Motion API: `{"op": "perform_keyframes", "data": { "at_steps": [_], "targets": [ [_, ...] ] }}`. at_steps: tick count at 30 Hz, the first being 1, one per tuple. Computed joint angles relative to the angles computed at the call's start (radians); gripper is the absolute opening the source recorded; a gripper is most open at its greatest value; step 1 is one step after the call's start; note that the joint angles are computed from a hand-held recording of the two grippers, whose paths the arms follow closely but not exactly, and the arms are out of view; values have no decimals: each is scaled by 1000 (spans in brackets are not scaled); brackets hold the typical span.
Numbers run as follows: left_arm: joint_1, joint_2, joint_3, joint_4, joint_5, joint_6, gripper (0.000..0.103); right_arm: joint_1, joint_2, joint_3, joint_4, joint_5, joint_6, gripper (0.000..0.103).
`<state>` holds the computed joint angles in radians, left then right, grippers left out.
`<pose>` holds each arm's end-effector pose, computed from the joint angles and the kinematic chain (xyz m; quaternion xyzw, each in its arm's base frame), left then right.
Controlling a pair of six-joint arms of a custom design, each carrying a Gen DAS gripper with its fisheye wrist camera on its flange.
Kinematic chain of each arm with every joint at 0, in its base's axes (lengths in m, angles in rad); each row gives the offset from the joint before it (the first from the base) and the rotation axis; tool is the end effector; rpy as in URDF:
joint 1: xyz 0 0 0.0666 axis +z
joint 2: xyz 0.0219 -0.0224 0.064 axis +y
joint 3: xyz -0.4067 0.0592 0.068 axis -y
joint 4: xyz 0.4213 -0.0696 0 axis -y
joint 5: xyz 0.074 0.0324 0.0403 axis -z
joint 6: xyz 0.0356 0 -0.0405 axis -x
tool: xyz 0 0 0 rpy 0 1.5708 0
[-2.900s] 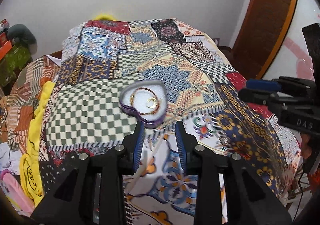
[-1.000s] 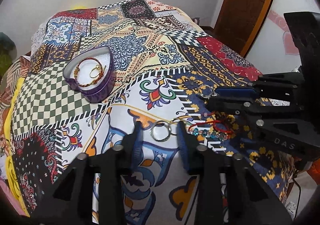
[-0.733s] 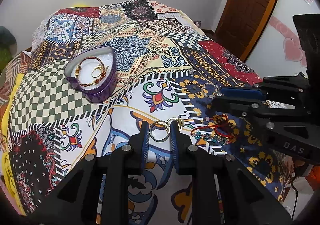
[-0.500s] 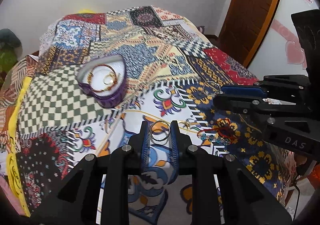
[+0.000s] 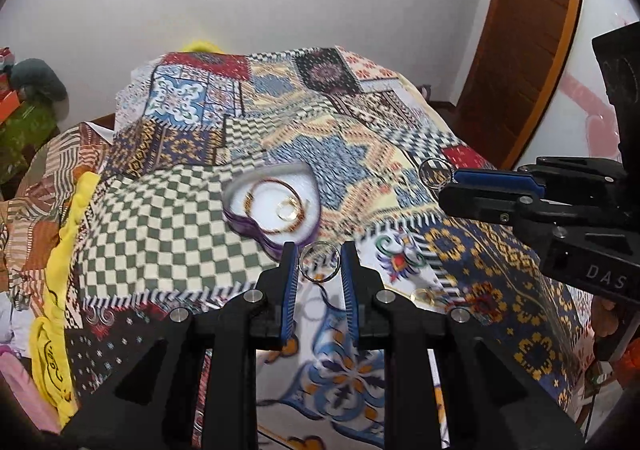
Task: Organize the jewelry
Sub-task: 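Carry both items into the heart tin and open both tools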
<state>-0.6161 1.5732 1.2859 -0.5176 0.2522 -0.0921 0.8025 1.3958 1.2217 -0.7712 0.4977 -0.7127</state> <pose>0.4598 -0.3369 0.3394 0.3632 0.8468 -0.2087 0.3278 0.3561 0.3435 0.3845 0.0343 0.9247 0.0347 0.3777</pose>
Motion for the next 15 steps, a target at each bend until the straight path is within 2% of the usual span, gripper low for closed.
{"op": "perform_keyframes", "data": {
  "at_steps": [8,15],
  "targets": [
    [36,53,67,17,3,22,20,-44,47,43,42,-23,54,14],
    [50,121,140,17,-5,23,20,-86,103,79,44,-58,92,14]
  ]
}}
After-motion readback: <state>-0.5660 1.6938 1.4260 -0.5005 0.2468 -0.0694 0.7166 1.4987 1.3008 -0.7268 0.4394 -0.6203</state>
